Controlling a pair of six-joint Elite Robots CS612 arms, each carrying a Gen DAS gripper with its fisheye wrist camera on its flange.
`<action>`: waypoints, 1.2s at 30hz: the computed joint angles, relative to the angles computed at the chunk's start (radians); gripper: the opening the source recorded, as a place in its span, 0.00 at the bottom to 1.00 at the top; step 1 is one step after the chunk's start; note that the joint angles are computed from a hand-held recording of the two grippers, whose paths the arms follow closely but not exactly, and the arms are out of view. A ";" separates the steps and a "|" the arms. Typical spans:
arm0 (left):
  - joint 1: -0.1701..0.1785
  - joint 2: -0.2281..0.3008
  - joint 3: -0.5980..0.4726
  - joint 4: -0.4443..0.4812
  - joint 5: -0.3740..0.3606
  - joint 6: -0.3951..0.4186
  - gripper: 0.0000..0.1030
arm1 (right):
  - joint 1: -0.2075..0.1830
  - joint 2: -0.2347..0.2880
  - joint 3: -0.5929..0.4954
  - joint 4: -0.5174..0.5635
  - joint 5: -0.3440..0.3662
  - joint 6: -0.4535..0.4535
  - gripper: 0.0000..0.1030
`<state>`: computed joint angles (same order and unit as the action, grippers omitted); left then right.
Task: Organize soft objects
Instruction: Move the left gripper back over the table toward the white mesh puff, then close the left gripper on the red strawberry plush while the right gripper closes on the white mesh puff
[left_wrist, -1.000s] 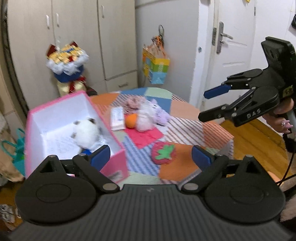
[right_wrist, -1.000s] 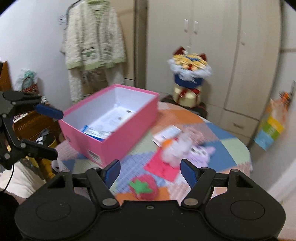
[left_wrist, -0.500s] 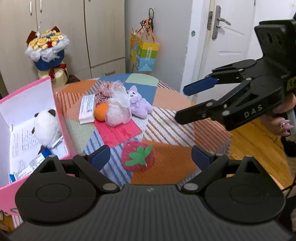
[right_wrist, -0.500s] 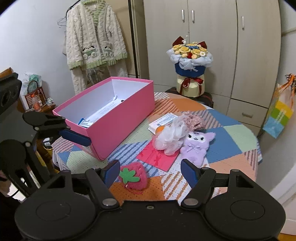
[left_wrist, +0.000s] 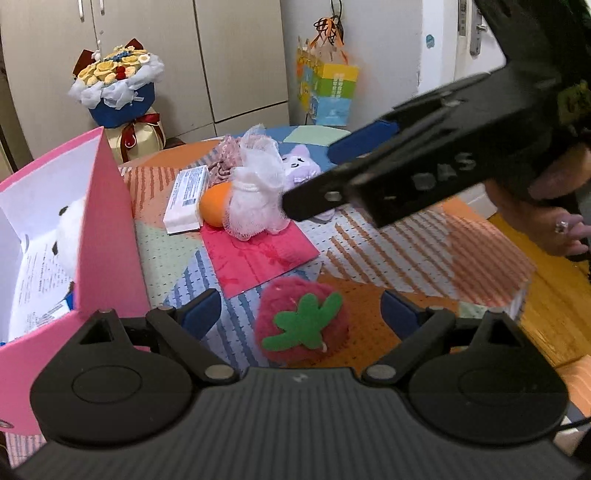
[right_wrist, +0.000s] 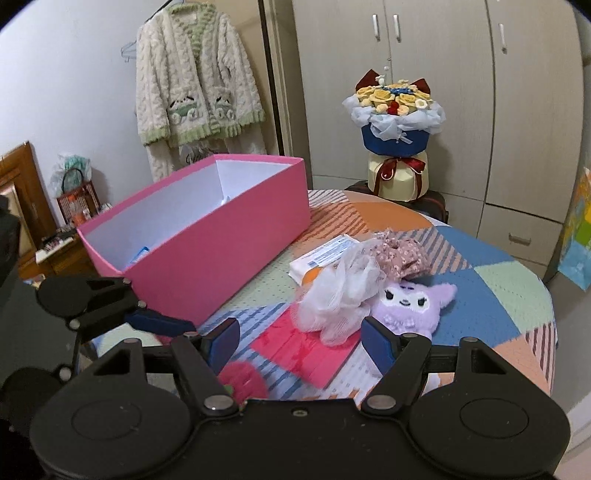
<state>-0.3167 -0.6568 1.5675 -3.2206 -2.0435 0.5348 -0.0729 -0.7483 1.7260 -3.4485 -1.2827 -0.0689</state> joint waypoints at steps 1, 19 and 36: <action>-0.003 0.006 -0.001 -0.016 0.008 0.002 0.91 | 0.002 0.008 -0.012 0.006 -0.005 -0.010 0.75; 0.007 0.054 -0.055 0.033 -0.028 -0.114 0.66 | 0.041 0.124 -0.179 0.057 -0.158 -0.136 0.83; 0.013 0.052 -0.050 -0.004 -0.022 -0.175 0.47 | 0.049 0.098 -0.095 -0.038 -0.180 -0.051 0.42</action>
<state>-0.3038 -0.6048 1.5178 -3.2242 -2.0659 0.3597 -0.0243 -0.6501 1.6310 -3.4864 -1.4626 -0.1196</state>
